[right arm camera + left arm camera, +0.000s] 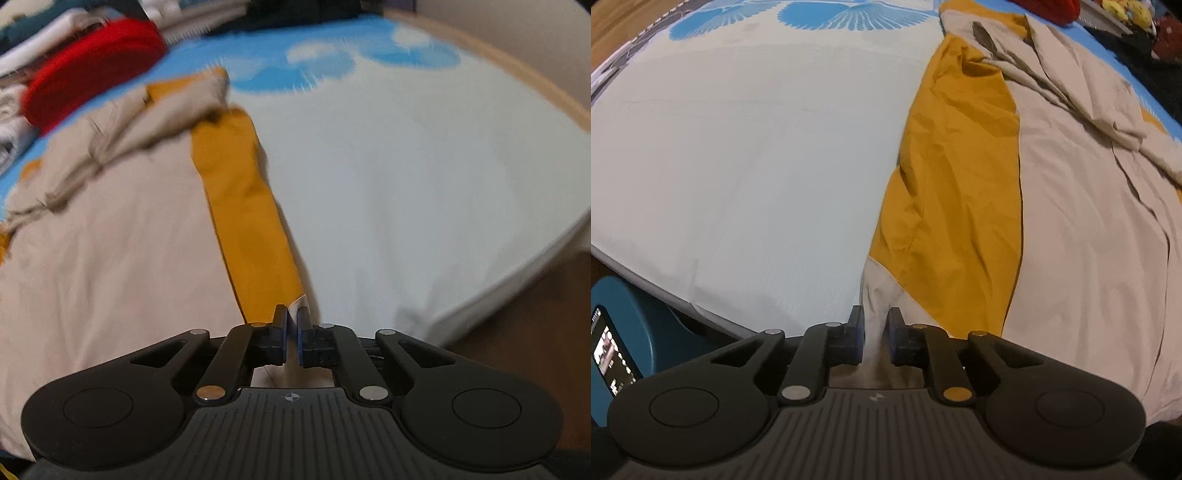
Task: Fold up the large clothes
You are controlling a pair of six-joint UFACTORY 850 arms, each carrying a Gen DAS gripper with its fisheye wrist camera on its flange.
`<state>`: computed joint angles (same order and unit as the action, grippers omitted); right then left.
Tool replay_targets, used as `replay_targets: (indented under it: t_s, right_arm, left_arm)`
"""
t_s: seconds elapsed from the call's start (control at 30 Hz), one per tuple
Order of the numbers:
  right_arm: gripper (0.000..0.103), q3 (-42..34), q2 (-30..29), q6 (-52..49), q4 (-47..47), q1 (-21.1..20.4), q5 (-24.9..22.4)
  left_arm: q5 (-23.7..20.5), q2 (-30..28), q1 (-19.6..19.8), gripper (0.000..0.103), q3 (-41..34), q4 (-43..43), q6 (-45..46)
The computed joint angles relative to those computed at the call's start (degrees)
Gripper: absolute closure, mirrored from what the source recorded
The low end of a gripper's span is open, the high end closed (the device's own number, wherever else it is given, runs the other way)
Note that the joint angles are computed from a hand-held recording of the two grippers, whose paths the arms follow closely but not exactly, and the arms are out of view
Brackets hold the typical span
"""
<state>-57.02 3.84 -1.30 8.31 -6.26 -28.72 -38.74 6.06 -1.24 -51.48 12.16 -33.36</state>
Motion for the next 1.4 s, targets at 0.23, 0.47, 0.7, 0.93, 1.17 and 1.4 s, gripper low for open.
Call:
replay_targets:
  t_s: [0.23, 0.47, 0.7, 0.93, 1.17, 1.4]
  right_arm:
    - [0.095, -0.1, -0.4, 3.8, -4.7, 1.4, -0.9]
    - [0.101, 0.9, 1.8, 3.5, -5.8, 2.2, 2.3]
    - [0.102, 0.9, 6.0, -11.2, 10.3, 1.0, 5.2]
    - [0.103, -2.8, 10.0, -32.2, 36.0, -4.0, 1.7]
    - [0.103, -6.0, 13.5, -41.5, 47.7, -10.2, -6.7]
    - [0.103, -6.0, 18.9, -45.3, 55.2, -19.6, -15.9]
  left_arm:
    - [0.3, 0.2, -0.5, 0.091, 0.4, 1.7, -0.2]
    - [3.0, 2.9, -2.8, 0.101, 1.1, 6.2, -2.7]
    - [8.7, 10.5, -2.7, 0.102, 1.4, -0.3, 6.0]
    - [11.3, 17.1, -1.8, 0.102, -0.9, -7.9, 17.5]
    - [8.0, 24.3, 3.0, 0.103, -2.5, -24.0, 32.2]
    - [1.0, 29.3, 9.4, 0.103, -4.4, -38.6, 43.1]
